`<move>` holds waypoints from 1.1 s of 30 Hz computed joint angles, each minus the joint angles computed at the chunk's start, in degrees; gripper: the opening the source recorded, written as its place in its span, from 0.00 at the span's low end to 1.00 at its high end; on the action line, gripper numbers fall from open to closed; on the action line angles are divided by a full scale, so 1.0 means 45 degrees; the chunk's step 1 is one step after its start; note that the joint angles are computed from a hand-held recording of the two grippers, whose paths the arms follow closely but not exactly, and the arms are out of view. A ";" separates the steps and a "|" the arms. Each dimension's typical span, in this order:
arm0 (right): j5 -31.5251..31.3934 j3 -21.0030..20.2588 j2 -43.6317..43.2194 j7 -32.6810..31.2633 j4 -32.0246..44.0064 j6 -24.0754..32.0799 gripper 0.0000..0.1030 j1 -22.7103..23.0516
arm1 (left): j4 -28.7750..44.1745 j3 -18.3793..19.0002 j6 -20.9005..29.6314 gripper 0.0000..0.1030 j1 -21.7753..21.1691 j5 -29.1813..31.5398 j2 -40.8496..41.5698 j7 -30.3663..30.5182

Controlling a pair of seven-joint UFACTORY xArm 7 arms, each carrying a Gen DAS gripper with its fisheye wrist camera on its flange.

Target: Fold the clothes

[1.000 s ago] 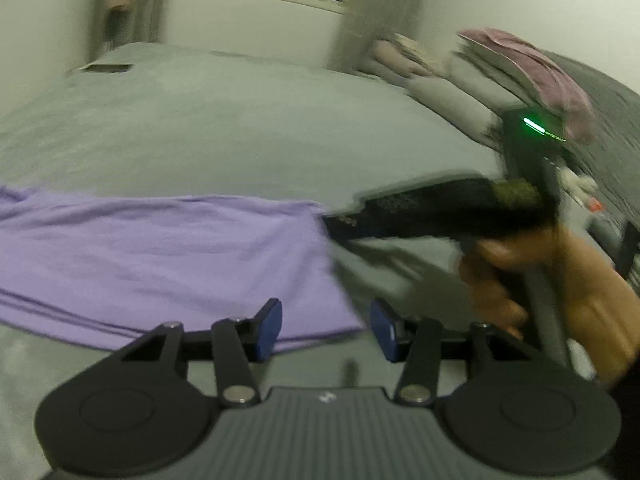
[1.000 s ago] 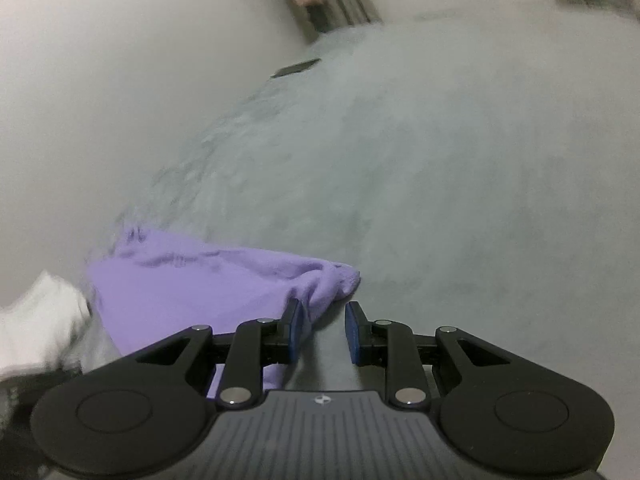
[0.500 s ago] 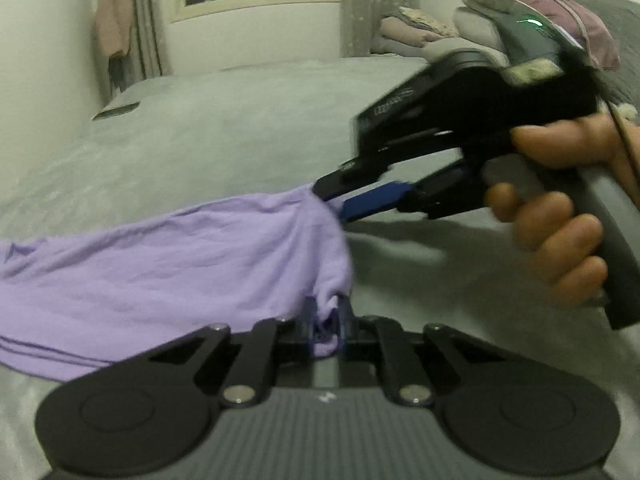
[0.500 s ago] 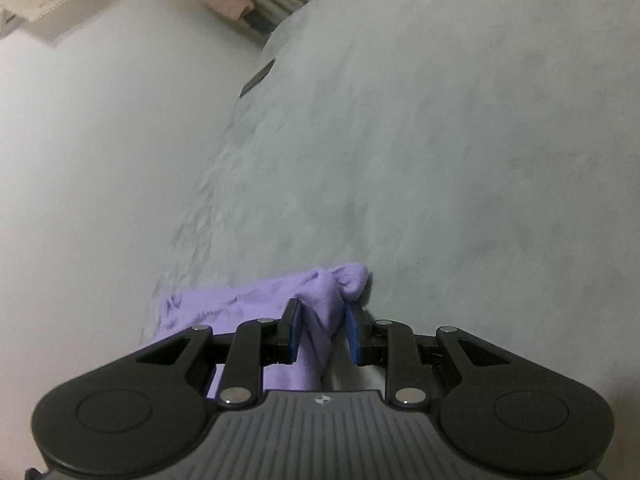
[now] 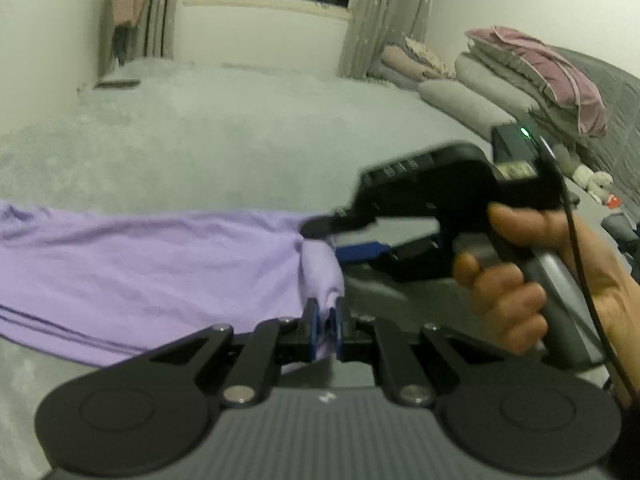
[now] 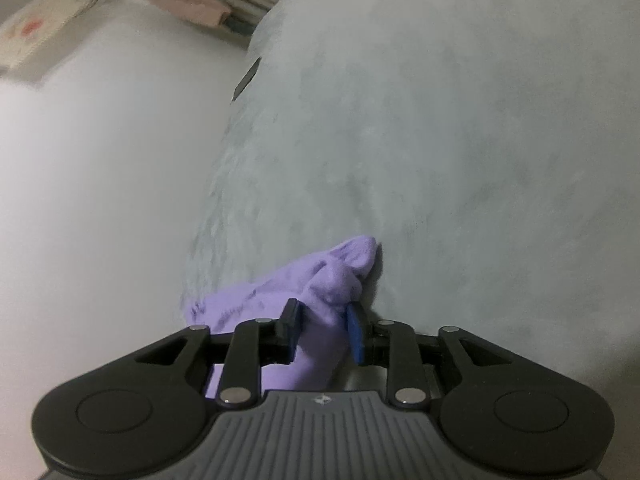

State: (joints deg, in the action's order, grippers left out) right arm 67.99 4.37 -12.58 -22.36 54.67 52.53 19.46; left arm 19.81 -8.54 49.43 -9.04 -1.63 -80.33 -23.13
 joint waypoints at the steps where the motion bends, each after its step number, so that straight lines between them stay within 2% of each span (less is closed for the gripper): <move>1: -0.0014 0.0059 0.0067 0.0196 0.0022 -0.0121 0.28 0.0010 | -0.0019 -0.0010 0.0014 0.06 -0.0117 -0.0056 0.0020 0.0023; 4: -0.0087 0.0232 0.0037 0.0375 0.0028 -0.0742 0.28 0.0072 | -0.0040 -0.0077 -0.0125 0.05 -0.0273 0.0028 -0.0016 0.0223; 5: -0.0183 0.0291 0.0005 0.0341 0.0028 -0.1017 0.24 0.0113 | -0.0047 -0.0082 -0.0154 0.05 -0.0303 0.0051 -0.0047 0.0276; 6: -0.0250 0.0302 -0.0038 0.0214 -0.0003 -0.1199 0.13 0.0157 | -0.0058 -0.0078 -0.0135 0.05 -0.0322 0.0051 -0.0067 0.0300; 7: -0.0317 0.0312 -0.0080 0.0087 -0.0034 -0.1382 0.11 0.0204 | -0.0068 -0.0091 -0.0105 0.05 -0.0337 0.0059 -0.0056 0.0329; 11: -0.1188 0.0369 -0.0187 -0.0438 -0.0026 -0.2018 0.10 0.0328 | -0.0027 -0.0331 0.0039 0.05 -0.0430 0.0142 -0.0066 0.0408; 15: -0.0901 0.0163 -0.0436 -0.1356 -0.0158 -0.2443 0.09 0.0507 | -0.0033 -0.0358 0.0253 0.05 -0.0536 0.0241 -0.0317 0.0534; 20: -0.1358 0.0200 -0.0278 -0.1532 -0.0148 -0.3124 0.08 0.0663 | -0.0164 -0.0403 0.0469 0.05 -0.0534 0.0210 -0.0409 0.0476; 22: -0.1006 -0.0044 -0.0245 -0.1446 -0.0233 -0.2942 0.09 0.0626 | -0.0140 -0.0401 0.0509 0.05 -0.0527 0.0238 -0.0368 0.0498; 25: -0.0789 -0.0359 -0.0332 -0.1389 -0.0250 -0.2331 0.20 0.0351 | -0.0122 -0.0434 0.0538 0.05 -0.0534 0.0258 -0.0293 0.0514; 27: -0.0899 -0.0502 -0.0569 -0.1504 -0.0299 -0.1760 0.38 0.0197 | -0.0097 -0.0449 0.0522 0.05 -0.0517 0.0277 -0.0201 0.0507; 29: -0.0933 -0.0636 -0.0745 -0.1584 -0.0319 -0.1046 0.50 0.0115 | -0.0088 -0.0449 0.0511 0.05 -0.0501 0.0294 -0.0149 0.0496; 30: -0.0923 -0.0650 -0.0797 -0.1687 -0.0351 -0.0683 0.53 0.0125 | -0.0085 -0.0466 0.0505 0.05 -0.0500 0.0294 -0.0136 0.0475; 33: -0.1103 -0.0384 -0.0844 -0.2012 -0.0422 -0.0257 0.52 0.0262 | -0.0084 -0.0494 0.0489 0.05 -0.0521 0.0295 -0.0128 0.0425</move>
State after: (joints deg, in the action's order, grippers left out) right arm 63.03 2.64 -16.38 -31.42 52.77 51.37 20.64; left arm 19.43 -10.76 51.63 -11.38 -0.30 -80.91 -21.22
